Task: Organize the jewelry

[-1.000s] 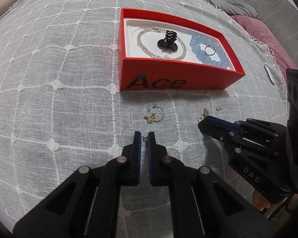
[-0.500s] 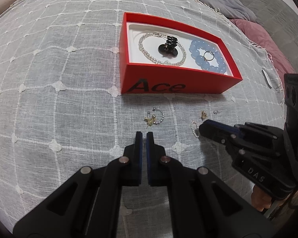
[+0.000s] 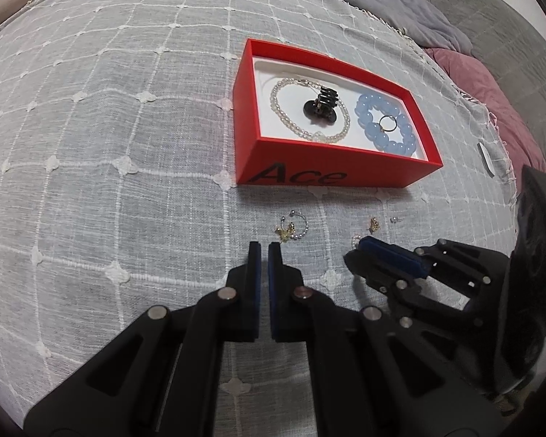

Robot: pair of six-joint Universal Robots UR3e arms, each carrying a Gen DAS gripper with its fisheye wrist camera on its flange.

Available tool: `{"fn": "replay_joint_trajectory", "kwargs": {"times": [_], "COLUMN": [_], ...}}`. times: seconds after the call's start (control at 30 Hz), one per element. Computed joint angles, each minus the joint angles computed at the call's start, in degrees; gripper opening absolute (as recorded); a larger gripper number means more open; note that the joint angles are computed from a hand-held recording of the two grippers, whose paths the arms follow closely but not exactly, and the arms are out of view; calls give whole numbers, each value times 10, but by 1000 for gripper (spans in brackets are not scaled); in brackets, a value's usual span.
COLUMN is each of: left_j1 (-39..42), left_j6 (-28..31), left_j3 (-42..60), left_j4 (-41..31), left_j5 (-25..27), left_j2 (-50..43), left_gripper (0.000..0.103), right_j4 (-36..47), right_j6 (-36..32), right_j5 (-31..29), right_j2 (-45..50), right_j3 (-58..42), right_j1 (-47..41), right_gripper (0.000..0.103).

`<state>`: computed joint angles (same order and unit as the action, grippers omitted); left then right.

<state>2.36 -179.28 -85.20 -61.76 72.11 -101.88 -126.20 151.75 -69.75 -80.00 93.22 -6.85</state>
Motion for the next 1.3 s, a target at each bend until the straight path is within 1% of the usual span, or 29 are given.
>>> {"fn": "replay_joint_trajectory", "kwargs": {"times": [0.07,0.13,0.2,0.23,0.33,0.4,0.6,0.7,0.77,0.83,0.9,1.1,1.3], "left_j1": [-1,-3,-5,-6,-6,-4,8,14,12,10,8,-7,-33], "left_j6": [1,0,-2,-3,-5,-4,6,10,10,10,10,6,-5], "left_j3": [-1,3,9,9,11,13,16,20,23,23,24,26,17], "left_j4": [-1,-2,-3,-3,-4,-7,-23,-41,-45,-46,-47,-41,-2], "left_j5": [0,1,2,2,2,-3,-22,-34,-31,-30,-29,-13,23], "left_j2": [1,-2,-6,-6,-7,-7,-6,-11,-12,-12,-13,-22,-28], "left_gripper": [4,4,4,4,4,4,4,4,7,11,17,17,17], "right_j4": [-19,-38,-54,-60,-50,-35,24,49,63,65,79,99,94], "right_j6": [15,12,8,4,13,21,13,12,12,12,9,0,4], "right_j5": [-30,-33,-47,-51,-57,-45,26,50,62,66,83,109,107], "right_j2": [18,21,18,16,16,14,-7,-7,-9,-14,-22,-35,-32], "right_j3": [-4,5,13,18,11,1,-19,-34,-39,-39,-39,-45,-48], "right_j1": [17,19,29,33,38,30,-19,-35,-43,-46,-54,-68,-69], "right_gripper": [11,11,10,6,3,3,3,3,3,3,3,3,3]}}
